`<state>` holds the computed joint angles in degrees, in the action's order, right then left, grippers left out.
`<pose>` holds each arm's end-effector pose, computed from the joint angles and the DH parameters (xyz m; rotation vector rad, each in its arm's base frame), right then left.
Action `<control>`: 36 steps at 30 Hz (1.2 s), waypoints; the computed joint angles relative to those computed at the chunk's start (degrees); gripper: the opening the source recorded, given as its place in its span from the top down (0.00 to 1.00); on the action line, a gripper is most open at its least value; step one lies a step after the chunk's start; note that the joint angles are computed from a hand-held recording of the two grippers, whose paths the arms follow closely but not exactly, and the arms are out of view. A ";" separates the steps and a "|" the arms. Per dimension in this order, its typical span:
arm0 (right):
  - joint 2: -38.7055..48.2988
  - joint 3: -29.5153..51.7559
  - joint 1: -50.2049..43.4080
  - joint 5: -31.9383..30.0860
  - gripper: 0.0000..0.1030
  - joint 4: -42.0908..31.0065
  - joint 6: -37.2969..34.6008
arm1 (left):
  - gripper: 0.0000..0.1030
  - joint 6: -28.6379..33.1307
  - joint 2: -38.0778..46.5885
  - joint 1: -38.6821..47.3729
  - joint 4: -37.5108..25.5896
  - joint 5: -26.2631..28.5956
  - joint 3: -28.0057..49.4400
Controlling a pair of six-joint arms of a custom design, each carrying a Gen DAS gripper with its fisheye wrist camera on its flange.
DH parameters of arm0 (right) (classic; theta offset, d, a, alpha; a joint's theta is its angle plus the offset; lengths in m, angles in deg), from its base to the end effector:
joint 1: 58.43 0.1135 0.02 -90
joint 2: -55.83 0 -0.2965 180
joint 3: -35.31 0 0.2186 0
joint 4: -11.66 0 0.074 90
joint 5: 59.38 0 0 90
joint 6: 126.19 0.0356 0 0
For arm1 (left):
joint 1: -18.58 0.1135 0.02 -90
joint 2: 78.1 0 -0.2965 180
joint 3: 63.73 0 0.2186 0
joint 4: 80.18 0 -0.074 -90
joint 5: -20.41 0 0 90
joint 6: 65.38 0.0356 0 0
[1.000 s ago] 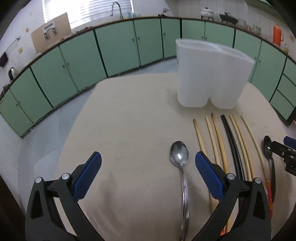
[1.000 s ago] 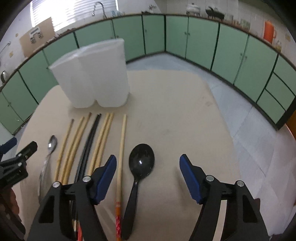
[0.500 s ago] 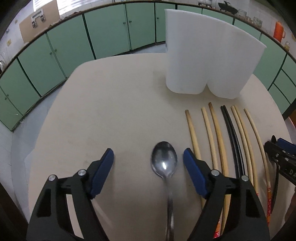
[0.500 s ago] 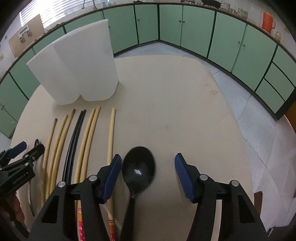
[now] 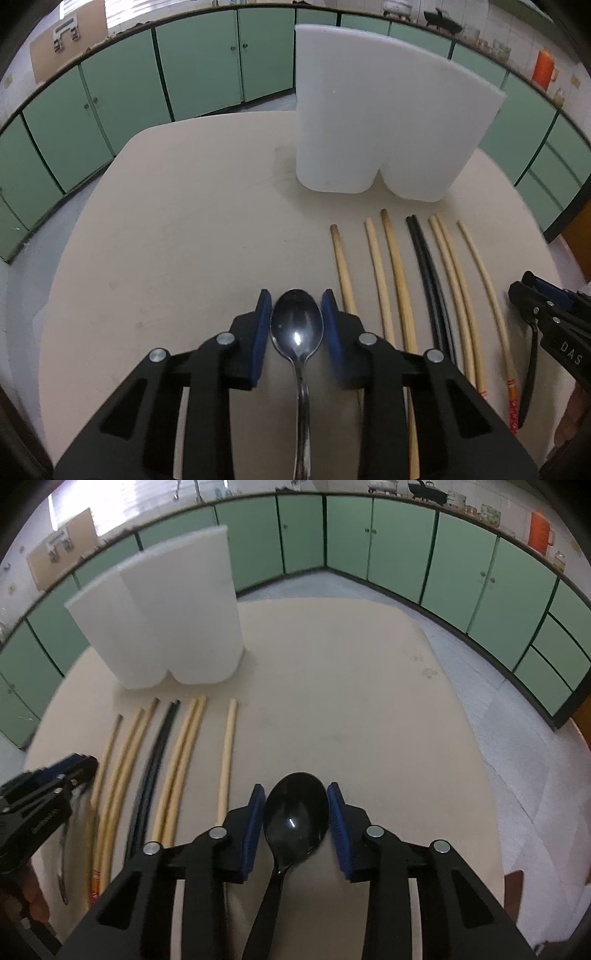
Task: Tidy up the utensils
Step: 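Grasp the silver spoon with the left tool while the right tool grasps the black spoon, then lift both spoons and carry them over the white utensil holder with both tools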
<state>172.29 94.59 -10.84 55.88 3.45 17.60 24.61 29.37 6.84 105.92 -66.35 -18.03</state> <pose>0.2235 0.2222 0.0987 0.2608 2.5241 0.0680 0.2680 -0.0578 0.1133 0.2824 2.5314 -0.1522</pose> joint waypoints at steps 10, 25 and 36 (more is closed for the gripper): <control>-7.86 -10.54 6.31 14.27 0.67 16.53 -6.16 | 0.74 -0.83 -11.49 5.45 33.14 7.93 -22.98; -13.99 -3.90 -2.61 11.60 0.67 31.52 -29.79 | 0.74 -6.41 -27.57 7.36 24.91 13.22 -11.50; -6.98 10.51 -10.98 7.08 0.67 33.59 -37.12 | 0.74 -10.26 -16.67 -1.46 21.95 8.26 10.15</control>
